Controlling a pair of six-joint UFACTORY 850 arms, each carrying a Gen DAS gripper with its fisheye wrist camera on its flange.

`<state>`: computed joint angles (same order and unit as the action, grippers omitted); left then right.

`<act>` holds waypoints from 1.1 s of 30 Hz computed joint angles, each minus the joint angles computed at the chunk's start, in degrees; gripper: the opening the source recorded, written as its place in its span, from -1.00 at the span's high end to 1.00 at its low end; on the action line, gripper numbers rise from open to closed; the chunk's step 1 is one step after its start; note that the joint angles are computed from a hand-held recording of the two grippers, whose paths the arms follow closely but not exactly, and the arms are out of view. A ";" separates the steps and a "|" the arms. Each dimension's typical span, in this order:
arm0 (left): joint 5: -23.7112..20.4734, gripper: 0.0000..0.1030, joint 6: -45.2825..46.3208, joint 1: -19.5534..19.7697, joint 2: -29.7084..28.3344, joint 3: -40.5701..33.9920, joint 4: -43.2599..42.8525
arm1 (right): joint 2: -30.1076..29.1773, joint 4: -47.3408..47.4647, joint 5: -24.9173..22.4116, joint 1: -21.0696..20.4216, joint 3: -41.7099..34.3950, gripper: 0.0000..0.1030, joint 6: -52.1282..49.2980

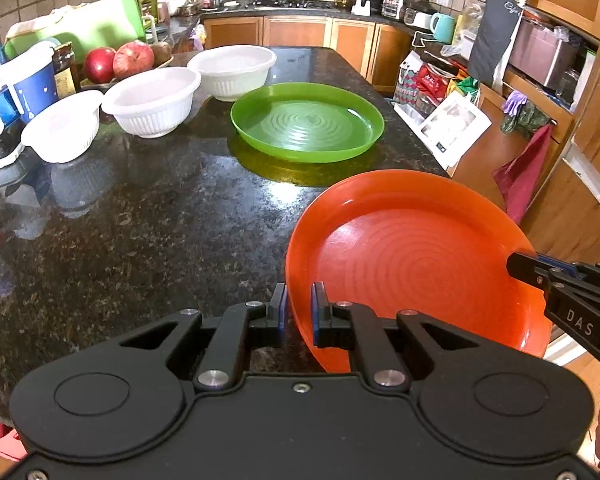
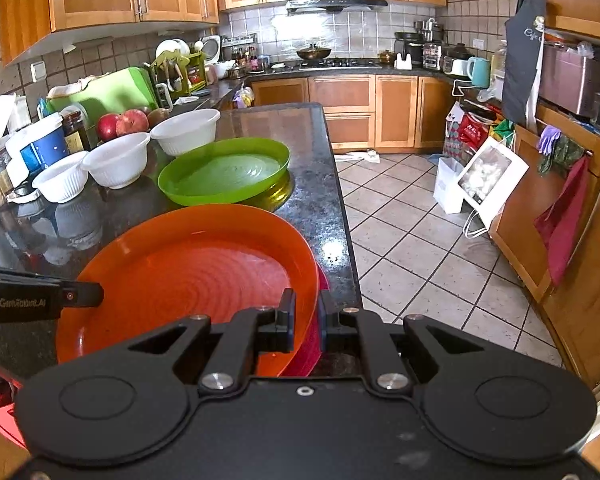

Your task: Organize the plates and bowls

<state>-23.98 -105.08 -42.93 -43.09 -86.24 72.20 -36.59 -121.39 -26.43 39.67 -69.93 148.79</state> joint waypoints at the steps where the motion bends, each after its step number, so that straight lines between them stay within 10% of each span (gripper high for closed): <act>1: -0.06 0.71 0.43 0.02 -0.12 -0.18 -0.59 | -0.01 -0.28 0.22 -0.09 -0.02 0.75 0.12; 6: -1.24 0.58 -0.25 -0.30 -0.56 -0.61 0.24 | -0.02 -1.71 0.67 -0.41 0.04 0.66 1.29; 11: -1.93 -0.14 -7.58 -0.78 0.17 0.76 8.35 | -0.14 1.01 -2.88 0.35 0.18 0.33 1.31; 33: -3.58 -0.23 -18.29 3.01 5.79 8.52 19.00 | -3.83 6.77 -1.24 2.93 -8.77 0.23 -4.98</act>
<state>-27.56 -123.37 -39.92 -37.30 -77.72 91.20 -40.42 -114.62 -27.67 42.60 -78.70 143.80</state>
